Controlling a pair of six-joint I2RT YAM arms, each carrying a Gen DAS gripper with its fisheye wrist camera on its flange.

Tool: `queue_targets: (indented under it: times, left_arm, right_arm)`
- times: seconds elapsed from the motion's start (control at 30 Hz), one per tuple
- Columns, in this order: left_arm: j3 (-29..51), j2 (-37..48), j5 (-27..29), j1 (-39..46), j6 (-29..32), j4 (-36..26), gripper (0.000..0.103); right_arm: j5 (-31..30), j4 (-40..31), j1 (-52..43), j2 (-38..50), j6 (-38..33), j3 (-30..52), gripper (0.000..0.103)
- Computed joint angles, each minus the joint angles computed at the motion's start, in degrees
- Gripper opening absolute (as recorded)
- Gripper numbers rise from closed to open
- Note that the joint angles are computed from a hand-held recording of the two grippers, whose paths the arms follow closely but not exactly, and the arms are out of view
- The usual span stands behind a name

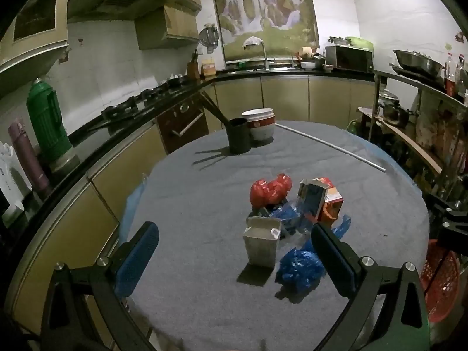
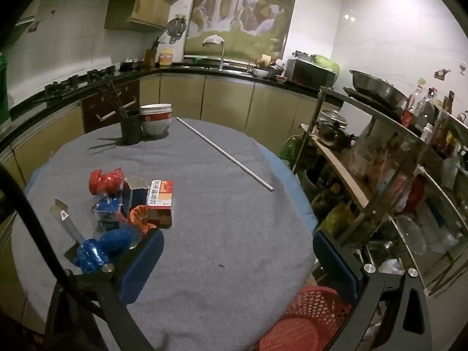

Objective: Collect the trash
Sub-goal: 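Move both tools toward the pile of trash on the table, then grasp the white medicine box with the left tool while the right tool grasps the blue bags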

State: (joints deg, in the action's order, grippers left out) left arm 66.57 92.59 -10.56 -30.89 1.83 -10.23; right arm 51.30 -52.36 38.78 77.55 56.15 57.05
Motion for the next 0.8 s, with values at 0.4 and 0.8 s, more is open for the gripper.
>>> queue_targets:
  times: [0.4, 0.8]
  left_arm:
    - [13.92, 12.19, 11.45, 8.8, -3.38, -11.5, 0.103]
    - [43.1, 33.58, 22.45, 7.8, -6.52, -28.15, 0.102]
  right_arm:
    - [-40.74, 35.75, -17.81, -7.67, -13.81, -17.74, 0.102]
    - [-62.04, 57.97, -23.7, 11.09, -3.72, -18.83, 0.077]
